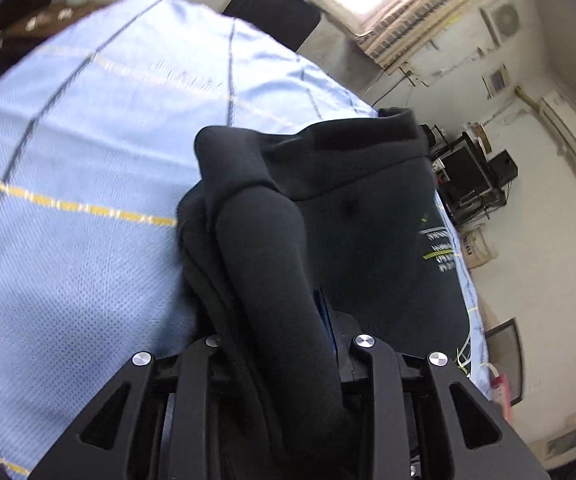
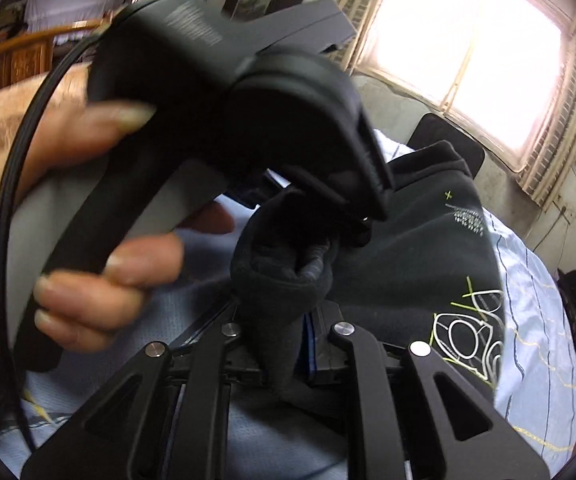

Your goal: Fold large clothes

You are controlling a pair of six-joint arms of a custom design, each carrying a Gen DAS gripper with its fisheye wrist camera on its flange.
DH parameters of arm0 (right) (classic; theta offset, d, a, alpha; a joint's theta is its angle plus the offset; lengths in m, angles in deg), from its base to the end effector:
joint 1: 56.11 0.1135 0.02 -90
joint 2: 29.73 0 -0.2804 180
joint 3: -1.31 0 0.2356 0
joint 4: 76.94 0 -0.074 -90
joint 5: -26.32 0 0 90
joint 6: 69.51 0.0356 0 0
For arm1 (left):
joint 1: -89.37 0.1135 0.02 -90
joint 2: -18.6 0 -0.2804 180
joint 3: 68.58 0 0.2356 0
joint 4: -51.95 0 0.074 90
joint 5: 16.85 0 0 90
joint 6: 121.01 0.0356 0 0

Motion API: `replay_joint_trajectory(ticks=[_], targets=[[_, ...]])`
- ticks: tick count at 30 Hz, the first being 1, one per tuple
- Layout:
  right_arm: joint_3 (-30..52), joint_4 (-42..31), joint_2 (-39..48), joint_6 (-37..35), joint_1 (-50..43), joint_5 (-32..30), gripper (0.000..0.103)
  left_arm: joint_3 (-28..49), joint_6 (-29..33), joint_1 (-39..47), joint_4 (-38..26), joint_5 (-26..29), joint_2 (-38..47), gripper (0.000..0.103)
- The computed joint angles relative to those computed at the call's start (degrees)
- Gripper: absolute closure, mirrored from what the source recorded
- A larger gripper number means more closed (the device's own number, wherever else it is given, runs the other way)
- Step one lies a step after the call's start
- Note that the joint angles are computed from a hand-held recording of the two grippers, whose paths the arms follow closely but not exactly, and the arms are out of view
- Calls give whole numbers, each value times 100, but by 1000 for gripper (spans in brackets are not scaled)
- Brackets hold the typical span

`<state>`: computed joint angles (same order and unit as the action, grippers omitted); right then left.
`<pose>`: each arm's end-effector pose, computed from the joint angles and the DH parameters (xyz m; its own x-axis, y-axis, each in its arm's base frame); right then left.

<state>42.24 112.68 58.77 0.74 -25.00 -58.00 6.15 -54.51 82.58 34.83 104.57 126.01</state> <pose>0.2226 0.1302 0.1526 -0.3444 -0.6006 -0.7216 -0.5989 0.7324 -0.3237 0.3648 -0.0621 0.1741 -0.8690 -0.2392 -0.4332 0.0965 0.7766 -0.6225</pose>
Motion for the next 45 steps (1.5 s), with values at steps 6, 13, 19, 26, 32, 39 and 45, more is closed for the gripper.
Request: replay_joint_trajectory(ticks=[6, 13, 19, 26, 32, 39, 45], targets=[[-52, 53, 85, -95, 205, 223, 84, 154, 72, -41, -118, -127, 70, 72], [-454, -477, -1157, -155, -3, -734, 46, -122, -167, 86, 75, -19, -245, 48], [-515, -1561, -2621, -267, -1674, -2532, 48, -913, -397, 300, 567, -589, -1299, 33], [597, -2326, -2090, -68, -3667, -4491, 87, -1499, -164, -93, 1021, -739, -2162, 33], [1260, -2401, -616, 71, -3431, -3989, 96, -719, 467, -987, 88, -1770, -1179, 32], [1399, -2109, 185, 407, -3502, -4456, 99, -635, 464, -947, 55, -1794, -814, 27], [1785, -2702, 371, 379, -3970, -5307, 96, -1042, 141, -279, 551, -816, -1231, 28]])
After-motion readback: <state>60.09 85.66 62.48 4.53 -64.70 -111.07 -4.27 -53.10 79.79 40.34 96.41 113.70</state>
